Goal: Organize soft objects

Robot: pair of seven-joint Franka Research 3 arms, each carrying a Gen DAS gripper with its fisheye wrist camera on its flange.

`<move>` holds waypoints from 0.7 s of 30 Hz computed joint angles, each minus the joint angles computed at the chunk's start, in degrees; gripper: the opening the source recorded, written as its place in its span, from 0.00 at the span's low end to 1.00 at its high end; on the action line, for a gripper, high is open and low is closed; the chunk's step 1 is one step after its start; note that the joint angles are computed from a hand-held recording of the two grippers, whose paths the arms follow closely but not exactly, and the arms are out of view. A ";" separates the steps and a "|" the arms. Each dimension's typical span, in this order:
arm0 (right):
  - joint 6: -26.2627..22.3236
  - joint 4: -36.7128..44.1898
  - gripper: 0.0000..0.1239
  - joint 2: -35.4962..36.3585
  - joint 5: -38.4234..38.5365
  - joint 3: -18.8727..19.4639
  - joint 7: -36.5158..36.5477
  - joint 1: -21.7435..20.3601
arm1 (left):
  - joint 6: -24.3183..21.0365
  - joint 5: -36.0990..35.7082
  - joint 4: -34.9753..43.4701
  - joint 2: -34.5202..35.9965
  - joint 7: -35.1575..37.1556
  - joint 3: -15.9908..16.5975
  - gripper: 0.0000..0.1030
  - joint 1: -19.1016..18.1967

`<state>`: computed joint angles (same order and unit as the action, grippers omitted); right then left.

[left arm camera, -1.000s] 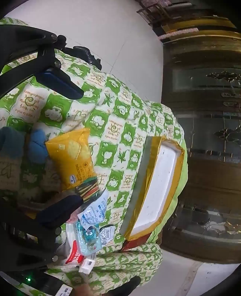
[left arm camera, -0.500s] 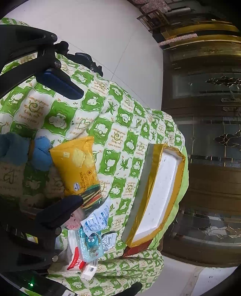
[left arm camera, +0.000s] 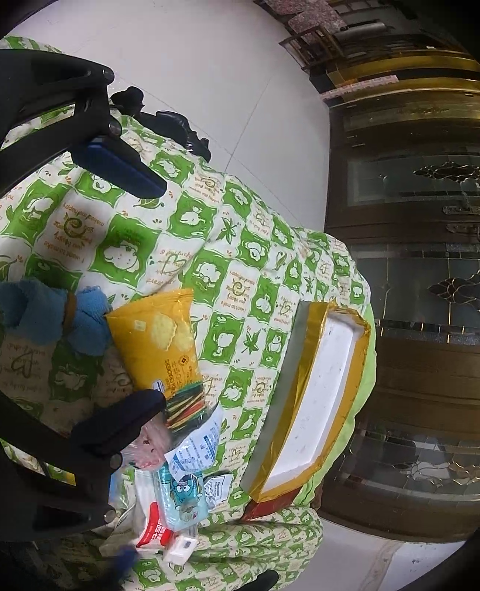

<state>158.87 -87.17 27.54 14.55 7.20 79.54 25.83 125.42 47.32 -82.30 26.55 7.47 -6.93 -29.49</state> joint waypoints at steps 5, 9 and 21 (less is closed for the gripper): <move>10.73 -2.88 0.83 -2.34 -3.79 -4.30 2.35 2.52 | -0.13 -0.47 0.12 0.05 0.59 -0.18 1.00 -0.02; 9.95 -1.31 0.83 -1.65 -7.26 -7.42 7.61 3.36 | 0.57 -1.14 -0.60 -0.48 0.35 -0.44 1.00 0.06; 5.05 0.39 0.83 -0.36 -5.40 -3.52 6.68 -0.07 | -0.01 -1.47 -0.65 -0.45 0.69 -0.57 1.00 -0.19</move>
<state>163.93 -86.77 27.18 9.15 3.68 86.23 25.77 125.41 45.85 -82.95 26.10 8.16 -7.50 -29.68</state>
